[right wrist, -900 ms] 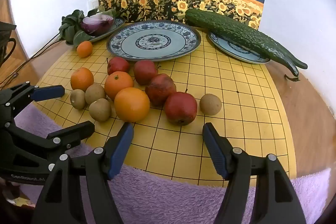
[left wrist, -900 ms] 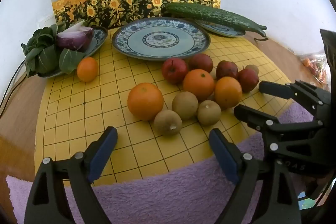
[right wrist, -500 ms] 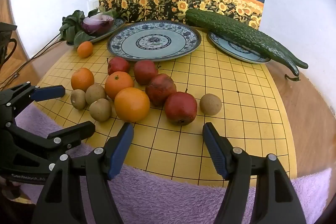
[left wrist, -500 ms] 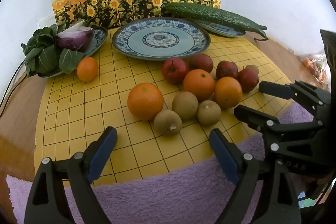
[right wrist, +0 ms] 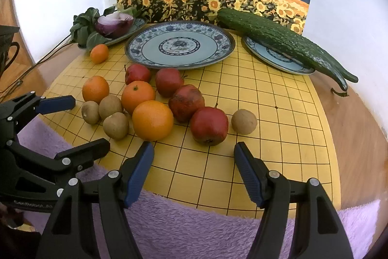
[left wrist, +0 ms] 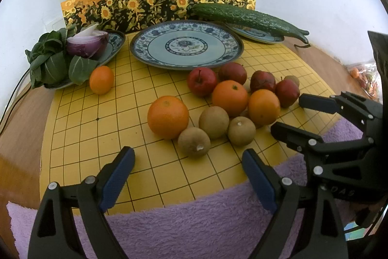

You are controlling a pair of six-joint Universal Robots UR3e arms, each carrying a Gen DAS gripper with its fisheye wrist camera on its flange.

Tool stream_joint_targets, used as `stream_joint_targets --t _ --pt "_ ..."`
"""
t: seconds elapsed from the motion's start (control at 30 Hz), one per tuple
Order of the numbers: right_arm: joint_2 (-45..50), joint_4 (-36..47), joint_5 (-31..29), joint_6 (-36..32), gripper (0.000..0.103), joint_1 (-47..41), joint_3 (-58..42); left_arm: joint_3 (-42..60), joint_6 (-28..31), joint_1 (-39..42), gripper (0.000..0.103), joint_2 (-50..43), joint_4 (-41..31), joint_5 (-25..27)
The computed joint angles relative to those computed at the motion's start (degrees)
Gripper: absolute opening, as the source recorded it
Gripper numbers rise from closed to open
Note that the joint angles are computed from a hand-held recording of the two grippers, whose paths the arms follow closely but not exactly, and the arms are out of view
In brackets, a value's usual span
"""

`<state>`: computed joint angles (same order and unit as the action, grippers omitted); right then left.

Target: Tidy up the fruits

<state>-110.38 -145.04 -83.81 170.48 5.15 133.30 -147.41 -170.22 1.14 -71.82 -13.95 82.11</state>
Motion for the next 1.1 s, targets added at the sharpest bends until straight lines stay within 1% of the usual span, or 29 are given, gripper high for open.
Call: stream_joint_targets --t 0.37,0.53,1.1 --pt "-0.01 0.13 0.31 -0.09 0.071 -0.35 -0.06 0.01 -0.07 -0.02 0.093 -0.05 0.05 0.0" --pt "0.52 -0.73 -0.4 1.01 0.071 0.71 -0.12 0.04 -0.08 -0.04 0.093 -0.06 0.03 0.02" --pt "0.44 0.22 -0.27 0.32 0.071 0.55 -0.53 -0.02 -0.07 0.0 0.093 -0.08 0.11 -0.02"
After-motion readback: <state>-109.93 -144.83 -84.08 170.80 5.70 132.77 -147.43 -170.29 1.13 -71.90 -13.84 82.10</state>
